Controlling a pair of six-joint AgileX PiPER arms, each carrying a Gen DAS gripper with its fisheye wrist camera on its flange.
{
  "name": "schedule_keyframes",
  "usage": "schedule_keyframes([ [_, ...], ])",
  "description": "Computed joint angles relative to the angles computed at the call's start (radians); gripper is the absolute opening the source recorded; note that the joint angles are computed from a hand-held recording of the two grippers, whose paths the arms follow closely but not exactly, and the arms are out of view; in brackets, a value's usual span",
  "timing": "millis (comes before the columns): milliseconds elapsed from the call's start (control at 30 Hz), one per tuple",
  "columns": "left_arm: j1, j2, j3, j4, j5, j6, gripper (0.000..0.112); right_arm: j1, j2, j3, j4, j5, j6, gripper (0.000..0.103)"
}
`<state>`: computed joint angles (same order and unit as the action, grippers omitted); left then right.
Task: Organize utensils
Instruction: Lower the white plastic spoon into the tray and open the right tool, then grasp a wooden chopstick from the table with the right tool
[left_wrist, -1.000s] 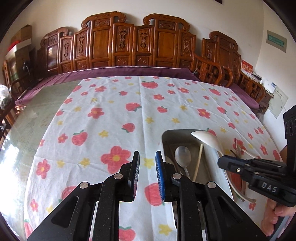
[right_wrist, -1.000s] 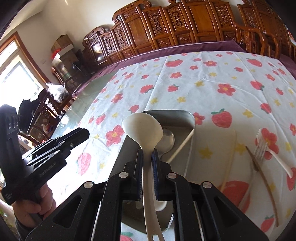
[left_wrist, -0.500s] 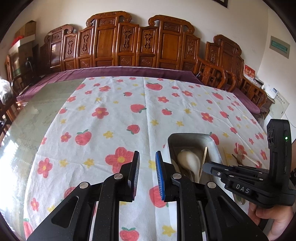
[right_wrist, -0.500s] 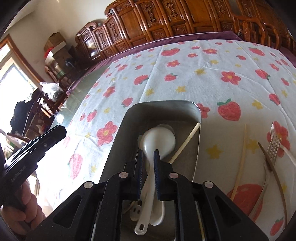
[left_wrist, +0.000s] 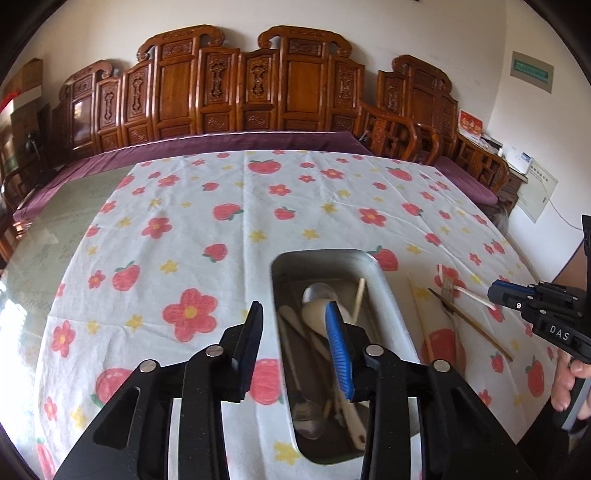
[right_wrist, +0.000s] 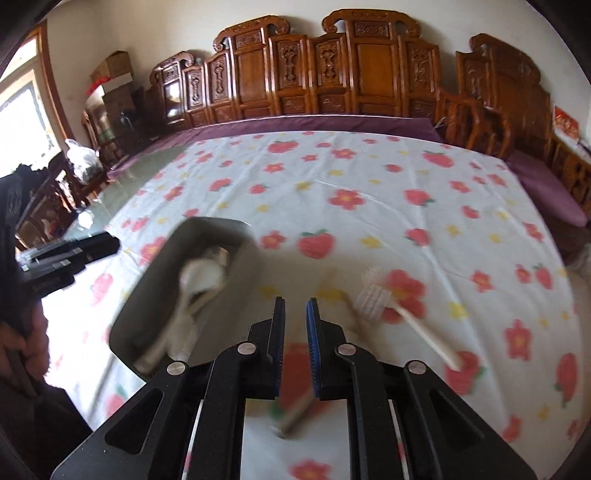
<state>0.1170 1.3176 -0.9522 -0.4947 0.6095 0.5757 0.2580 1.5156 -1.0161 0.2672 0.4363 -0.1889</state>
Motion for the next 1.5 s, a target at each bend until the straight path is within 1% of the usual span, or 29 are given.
schedule_keyframes([
  [100,-0.057,-0.018,0.015,0.015,-0.005,-0.027,0.041,-0.077,-0.021,0.075,0.03,-0.018,-0.082,0.015],
  [167,-0.098,-0.028,0.021,0.035,-0.012,-0.054,0.042,-0.114,-0.018,0.118,0.066,-0.045,-0.143,0.015],
  [200,-0.122,-0.032,0.027,0.046,-0.017,-0.069,0.042,-0.132,-0.009,0.135,0.101,-0.058,-0.193,0.016],
  [267,-0.16,-0.037,0.035,0.07,-0.025,-0.1,0.042,-0.143,0.019,0.151,0.135,-0.08,-0.24,0.024],
  [300,-0.178,-0.038,0.04,0.077,-0.028,-0.109,0.043,-0.149,0.04,0.153,0.152,-0.088,-0.266,0.025],
  [433,-0.219,-0.035,0.048,0.092,-0.033,-0.132,0.043,-0.134,0.129,0.13,0.135,-0.113,-0.27,0.025],
  [500,-0.249,-0.037,0.052,0.129,-0.044,-0.171,0.043,-0.135,0.166,0.125,0.136,-0.12,-0.296,0.025],
  [567,-0.27,-0.039,0.056,0.147,-0.051,-0.194,0.043,-0.132,0.184,0.121,0.084,-0.124,-0.267,0.025],
  [600,-0.282,-0.04,0.058,0.16,-0.056,-0.21,0.043,-0.132,0.182,0.128,0.089,-0.132,-0.279,0.024],
  [633,-0.288,-0.04,0.059,0.168,-0.059,-0.218,0.043,-0.136,0.178,0.135,0.122,-0.139,-0.326,0.024],
  [700,-0.313,-0.034,0.06,0.189,-0.069,-0.248,0.043,-0.139,0.172,0.148,0.127,-0.15,-0.352,0.011],
  [733,-0.319,-0.03,0.058,0.194,-0.072,-0.256,0.043,-0.146,0.168,0.153,0.164,-0.147,-0.396,0.011],
  [800,-0.352,-0.022,0.062,0.233,-0.088,-0.309,0.043,-0.168,0.159,0.169,0.285,-0.135,-0.54,0.009],
  [867,-0.389,-0.022,0.071,0.283,-0.106,-0.373,0.043,-0.185,0.146,0.185,0.361,-0.121,-0.629,0.008],
  [967,-0.437,-0.022,0.087,0.315,-0.13,-0.422,0.043,-0.201,0.112,0.206,0.443,-0.102,-0.717,0.006],
  [1067,-0.51,-0.022,0.098,0.447,-0.148,-0.572,0.043,-0.255,0.066,0.234,0.639,-0.052,-0.904,0.006],
  [1133,-0.552,-0.02,0.107,0.508,-0.157,-0.651,0.043,-0.289,0.046,0.253,0.723,-0.024,-0.984,0.006],
  [1233,-0.604,-0.006,0.11,0.593,-0.157,-0.753,0.043,-0.334,0.037,0.271,0.781,0.015,-1.032,0.006],
  [1367,-0.664,0.027,0.12,0.687,-0.162,-0.859,0.042,-0.348,0.04,0.278,0.816,0.015,-1.073,0.006],
  [1433,-0.684,0.037,0.128,0.726,-0.163,-0.901,0.038,-0.356,0.043,0.277,0.841,0.014,-1.087,0.006],
  [1500,-0.695,0.047,0.133,0.734,-0.158,-0.916,0.034,-0.362,0.05,0.269,0.864,0.015,-1.092,0.006],
])
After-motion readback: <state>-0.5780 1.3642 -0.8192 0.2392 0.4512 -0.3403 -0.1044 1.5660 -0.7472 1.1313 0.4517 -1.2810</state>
